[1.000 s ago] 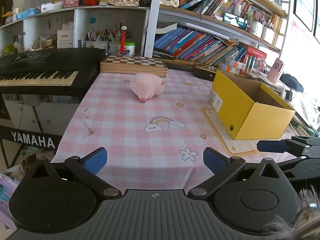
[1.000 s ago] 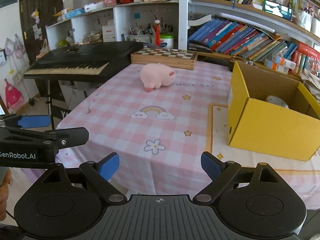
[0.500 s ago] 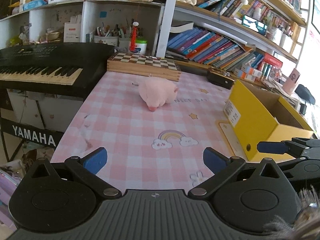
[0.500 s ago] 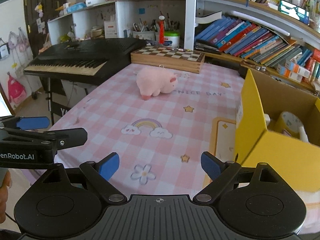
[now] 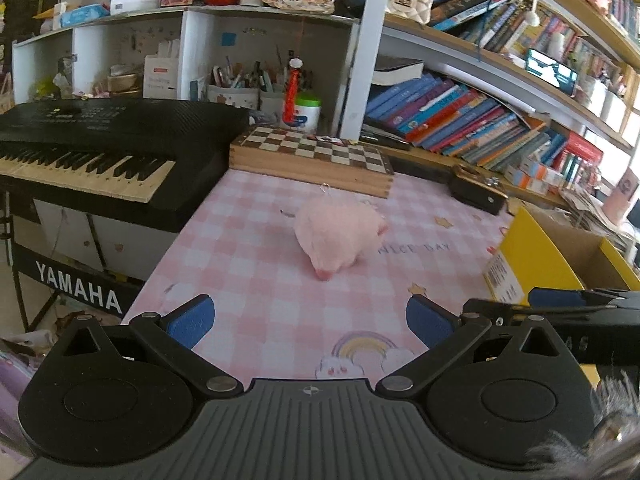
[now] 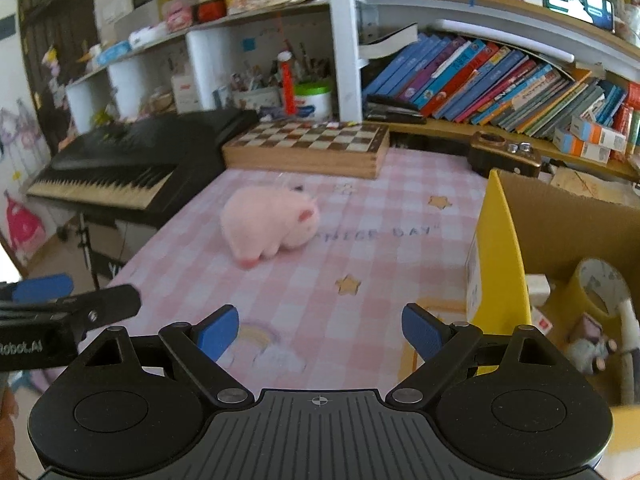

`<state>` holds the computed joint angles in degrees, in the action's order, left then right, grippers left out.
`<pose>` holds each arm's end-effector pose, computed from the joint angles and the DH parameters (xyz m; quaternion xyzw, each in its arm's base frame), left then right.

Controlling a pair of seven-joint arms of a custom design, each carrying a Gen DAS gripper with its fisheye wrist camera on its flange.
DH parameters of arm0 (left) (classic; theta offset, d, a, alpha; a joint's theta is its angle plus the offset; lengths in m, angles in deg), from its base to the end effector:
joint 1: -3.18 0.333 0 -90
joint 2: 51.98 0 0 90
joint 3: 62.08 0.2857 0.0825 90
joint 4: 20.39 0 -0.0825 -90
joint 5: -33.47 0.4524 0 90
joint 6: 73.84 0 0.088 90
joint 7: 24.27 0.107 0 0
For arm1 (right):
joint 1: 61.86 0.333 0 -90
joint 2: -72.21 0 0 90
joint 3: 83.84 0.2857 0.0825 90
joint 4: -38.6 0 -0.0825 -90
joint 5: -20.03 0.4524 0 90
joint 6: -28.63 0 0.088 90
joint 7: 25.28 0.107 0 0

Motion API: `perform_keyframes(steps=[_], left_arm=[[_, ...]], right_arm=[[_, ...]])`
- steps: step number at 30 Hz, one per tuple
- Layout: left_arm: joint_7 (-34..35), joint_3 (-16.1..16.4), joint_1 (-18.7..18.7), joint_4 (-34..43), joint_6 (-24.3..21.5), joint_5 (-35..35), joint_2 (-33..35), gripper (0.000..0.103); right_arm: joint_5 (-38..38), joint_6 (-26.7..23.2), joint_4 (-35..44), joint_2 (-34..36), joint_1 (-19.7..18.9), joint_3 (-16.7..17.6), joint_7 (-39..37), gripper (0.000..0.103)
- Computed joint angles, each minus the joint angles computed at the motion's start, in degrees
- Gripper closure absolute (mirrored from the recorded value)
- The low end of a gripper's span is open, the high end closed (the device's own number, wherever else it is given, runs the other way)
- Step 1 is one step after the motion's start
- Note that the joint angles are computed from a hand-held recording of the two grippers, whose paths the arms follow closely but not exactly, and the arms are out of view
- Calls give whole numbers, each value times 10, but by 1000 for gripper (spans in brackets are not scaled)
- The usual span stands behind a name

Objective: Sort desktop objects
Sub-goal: 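Move the left tool to the pink pig while the right tool approaches the black binder clip, then close the left gripper on the pink pig while the right gripper grasps the binder clip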

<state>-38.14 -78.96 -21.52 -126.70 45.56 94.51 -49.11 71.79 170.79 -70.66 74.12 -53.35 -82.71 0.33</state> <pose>0.5279 -0.4067 0.4790 -0.7865 0.4079 -0.2826 0.3676 0.6647 0.1097 0.4816 -0.8223 0.3786 -0.1229 0.4067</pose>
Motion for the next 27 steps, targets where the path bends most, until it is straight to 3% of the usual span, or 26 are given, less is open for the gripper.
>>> perform_keyframes(steps=[13,22,27], left_arm=[[40,34,7,70,3,-4,65,0],[96,69,19,137,64,-25,138,0],[104,97,20,169,128,-6,179,0]], right_arm=[[-20,-10,158,130,-13,33,50,12],[-48,-30,271,215,-20,60,58,12],[-80,-54,344,267,-20,69,87,12]])
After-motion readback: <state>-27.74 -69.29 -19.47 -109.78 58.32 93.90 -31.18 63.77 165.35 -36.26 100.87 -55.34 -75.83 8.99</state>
